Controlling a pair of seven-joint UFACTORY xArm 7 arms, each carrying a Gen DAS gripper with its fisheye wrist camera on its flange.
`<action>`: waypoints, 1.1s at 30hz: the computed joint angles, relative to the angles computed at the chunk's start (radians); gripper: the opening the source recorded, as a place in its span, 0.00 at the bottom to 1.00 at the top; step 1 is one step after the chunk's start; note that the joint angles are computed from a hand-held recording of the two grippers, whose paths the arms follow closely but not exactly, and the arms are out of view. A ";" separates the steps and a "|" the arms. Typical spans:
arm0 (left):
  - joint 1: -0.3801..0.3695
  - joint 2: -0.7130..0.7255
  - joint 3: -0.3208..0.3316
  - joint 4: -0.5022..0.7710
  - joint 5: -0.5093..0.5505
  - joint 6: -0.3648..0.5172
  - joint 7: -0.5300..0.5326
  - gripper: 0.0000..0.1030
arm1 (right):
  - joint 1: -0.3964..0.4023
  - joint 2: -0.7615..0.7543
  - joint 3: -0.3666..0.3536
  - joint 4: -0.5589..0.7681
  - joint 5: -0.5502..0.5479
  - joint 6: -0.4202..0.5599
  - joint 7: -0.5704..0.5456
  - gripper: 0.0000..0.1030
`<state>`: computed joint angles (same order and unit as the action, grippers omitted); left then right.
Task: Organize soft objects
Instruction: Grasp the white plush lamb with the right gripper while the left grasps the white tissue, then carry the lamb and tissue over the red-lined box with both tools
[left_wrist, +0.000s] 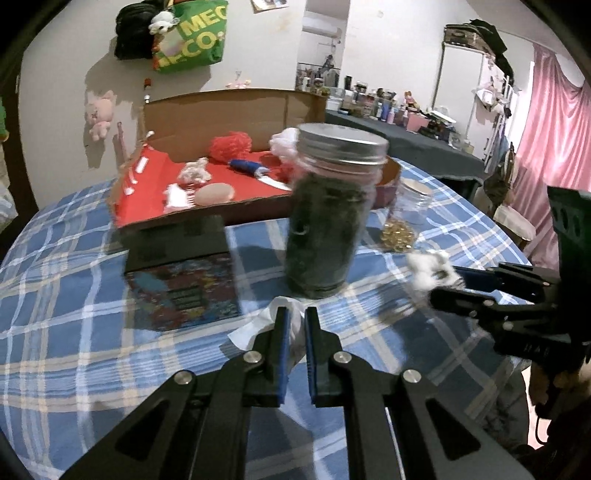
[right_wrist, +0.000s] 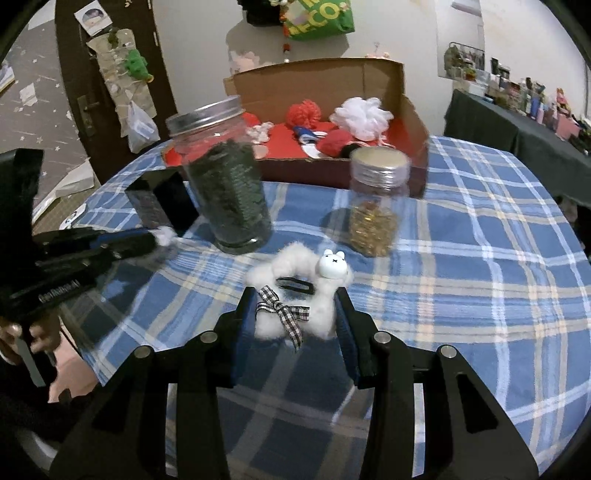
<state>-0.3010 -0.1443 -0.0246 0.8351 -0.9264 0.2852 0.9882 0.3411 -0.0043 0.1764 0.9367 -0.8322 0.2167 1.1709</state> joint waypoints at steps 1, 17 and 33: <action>0.005 -0.006 0.004 -0.004 0.001 0.000 -0.001 0.08 | -0.002 -0.006 -0.002 -0.006 -0.001 0.004 0.002 0.38; 0.082 -0.014 0.059 -0.014 0.157 -0.045 -0.136 0.08 | -0.098 -0.082 0.019 -0.064 0.044 0.059 -0.038 0.38; 0.172 0.125 0.033 0.127 0.102 -0.033 0.009 0.08 | -0.126 -0.033 -0.019 0.004 -0.031 0.105 -0.070 0.38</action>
